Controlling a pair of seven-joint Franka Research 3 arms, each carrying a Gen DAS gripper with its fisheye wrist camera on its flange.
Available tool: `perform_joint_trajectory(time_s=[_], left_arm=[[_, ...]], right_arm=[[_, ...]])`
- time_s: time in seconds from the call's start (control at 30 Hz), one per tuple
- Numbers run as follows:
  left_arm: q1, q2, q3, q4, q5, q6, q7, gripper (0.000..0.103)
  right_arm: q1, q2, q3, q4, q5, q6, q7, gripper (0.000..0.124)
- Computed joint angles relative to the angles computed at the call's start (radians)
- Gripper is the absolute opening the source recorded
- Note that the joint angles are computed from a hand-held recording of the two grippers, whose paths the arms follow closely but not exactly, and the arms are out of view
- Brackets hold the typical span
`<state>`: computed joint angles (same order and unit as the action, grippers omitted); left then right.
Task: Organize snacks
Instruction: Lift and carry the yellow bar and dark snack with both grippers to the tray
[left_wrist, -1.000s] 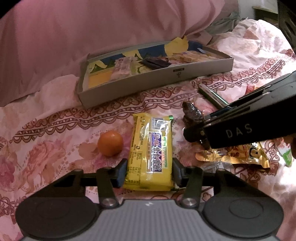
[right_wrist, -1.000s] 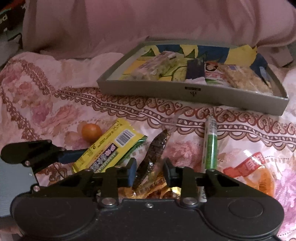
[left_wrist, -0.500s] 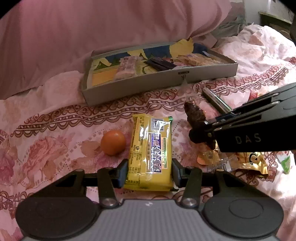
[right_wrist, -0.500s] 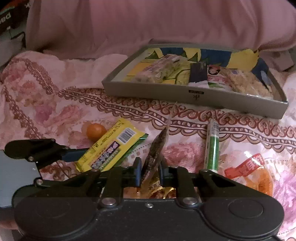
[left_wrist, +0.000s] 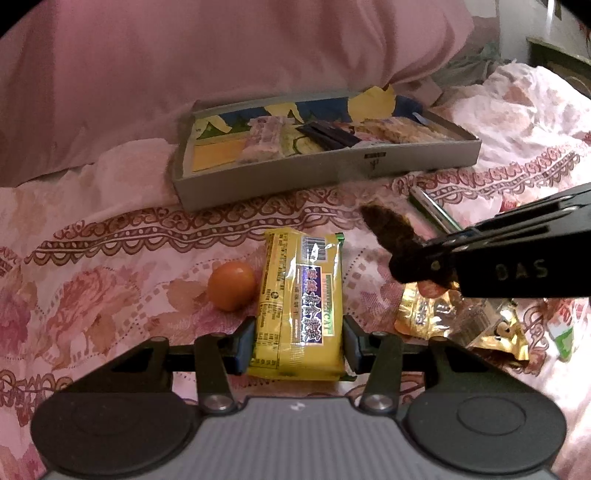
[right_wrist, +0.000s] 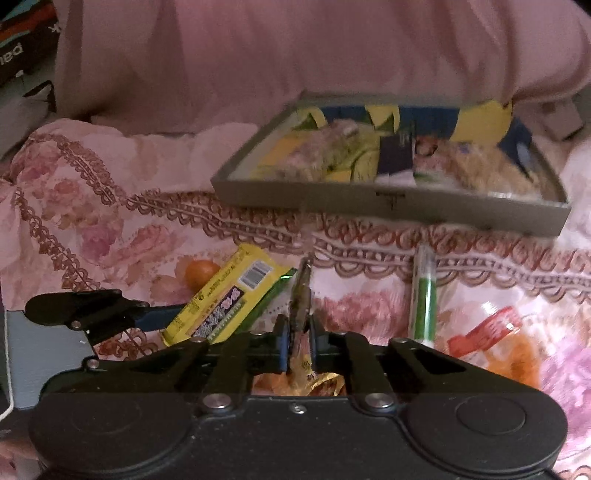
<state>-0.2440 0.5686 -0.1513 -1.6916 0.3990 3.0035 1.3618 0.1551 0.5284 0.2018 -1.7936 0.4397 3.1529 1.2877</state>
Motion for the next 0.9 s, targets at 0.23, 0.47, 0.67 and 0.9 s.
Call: perform_joint_trajectory(time_s=[0.23, 0.47, 0.67, 0.9], left_arm=[[-0.014, -0.031, 0.012, -0.025, -0.005, 0.003, -0.040, 0.052], [0.012, -0.057, -0.013, -0.061, -0.017, 0.074, -0.074, 0.052], [0.019, -0.058, -0.011, -0.080, -0.039, 0.163, -0.096, 0.052], [0.001, -0.056, 0.016, -0.058, -0.052, 0.171, -0.138, 0.052]], right_arm=[[-0.016, -0.038, 0.021, -0.052, -0.014, 0.051, -0.025, 0.011], [-0.204, -0.040, 0.226, -0.089, -0.037, 0.161, -0.044, 0.011], [-0.253, -0.034, 0.263, -0.098, -0.112, 0.215, 0.029, 0.011], [-0.228, -0.029, 0.221, -0.087, -0.200, 0.253, 0.104, 0.012]])
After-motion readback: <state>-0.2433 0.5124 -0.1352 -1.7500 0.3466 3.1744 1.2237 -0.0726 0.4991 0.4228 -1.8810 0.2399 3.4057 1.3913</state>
